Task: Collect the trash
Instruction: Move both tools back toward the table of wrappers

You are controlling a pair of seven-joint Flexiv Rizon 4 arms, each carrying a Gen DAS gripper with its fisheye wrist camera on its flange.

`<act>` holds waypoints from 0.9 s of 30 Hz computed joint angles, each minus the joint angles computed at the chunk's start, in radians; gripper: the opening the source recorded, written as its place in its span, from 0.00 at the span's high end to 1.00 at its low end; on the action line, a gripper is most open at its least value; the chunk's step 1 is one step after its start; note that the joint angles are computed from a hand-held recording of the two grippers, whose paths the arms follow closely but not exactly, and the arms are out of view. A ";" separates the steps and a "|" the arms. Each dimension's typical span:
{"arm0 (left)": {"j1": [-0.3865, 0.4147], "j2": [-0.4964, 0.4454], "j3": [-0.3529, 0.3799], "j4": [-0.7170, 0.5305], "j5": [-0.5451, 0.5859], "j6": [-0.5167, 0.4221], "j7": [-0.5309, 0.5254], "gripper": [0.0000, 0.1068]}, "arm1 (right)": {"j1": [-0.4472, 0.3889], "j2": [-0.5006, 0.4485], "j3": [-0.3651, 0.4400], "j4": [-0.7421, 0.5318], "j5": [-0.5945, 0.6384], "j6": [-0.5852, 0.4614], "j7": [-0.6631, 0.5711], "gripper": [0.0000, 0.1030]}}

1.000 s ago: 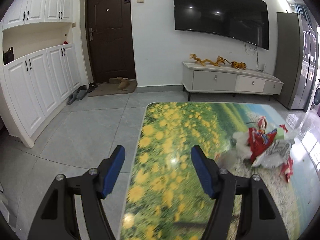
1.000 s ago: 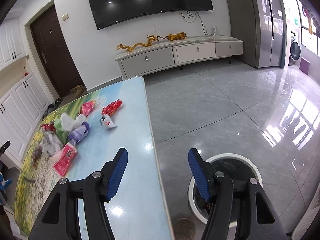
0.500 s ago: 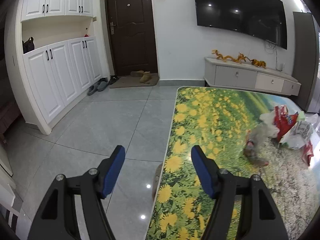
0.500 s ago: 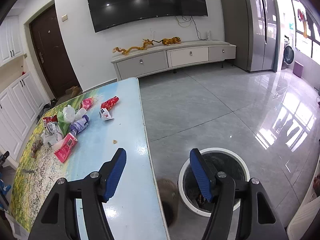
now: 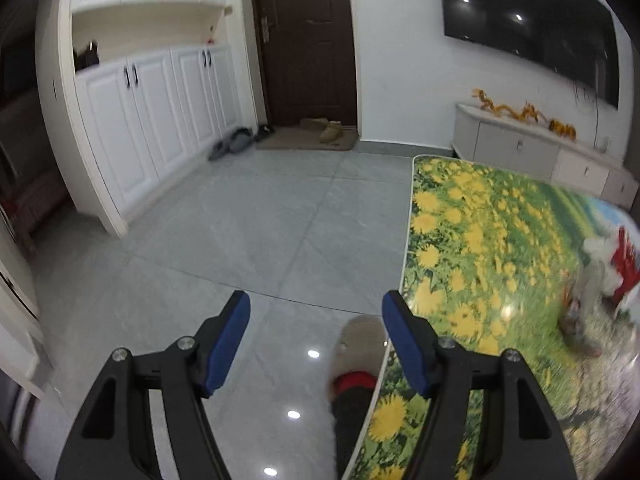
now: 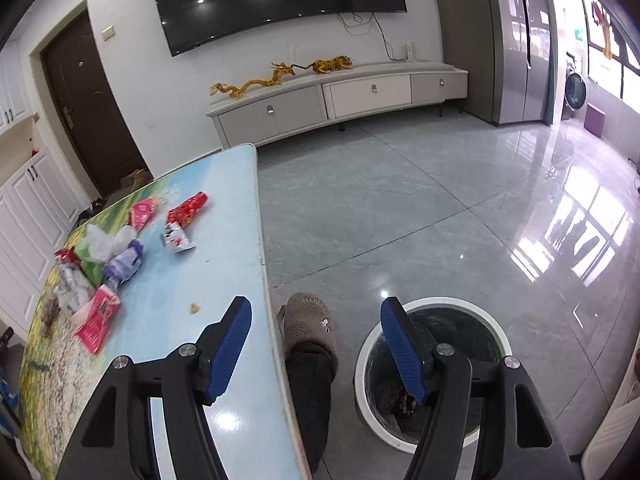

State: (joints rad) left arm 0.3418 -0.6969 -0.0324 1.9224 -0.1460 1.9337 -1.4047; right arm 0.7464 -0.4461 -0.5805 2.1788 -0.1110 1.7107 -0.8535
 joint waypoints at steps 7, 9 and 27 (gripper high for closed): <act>0.031 -0.013 -0.054 -0.057 -0.012 -0.161 0.026 0.37 | -0.217 -0.092 0.200 -0.163 -0.044 -0.070 0.038 0.35; 0.057 -0.006 -0.097 -0.048 -0.035 -0.220 0.037 0.37 | -0.258 -0.114 0.243 -0.192 -0.062 -0.074 0.049 0.35; -0.380 -0.031 0.383 -0.073 -0.129 -0.253 -0.043 0.37 | -0.388 -0.119 0.409 -0.205 -0.031 0.032 -0.037 0.30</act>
State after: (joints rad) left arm -0.0386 -0.7280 0.3502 1.8499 -0.2752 1.6807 -1.4476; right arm 0.3588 -0.5650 -0.1711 1.9740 -0.1418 1.7422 -0.8901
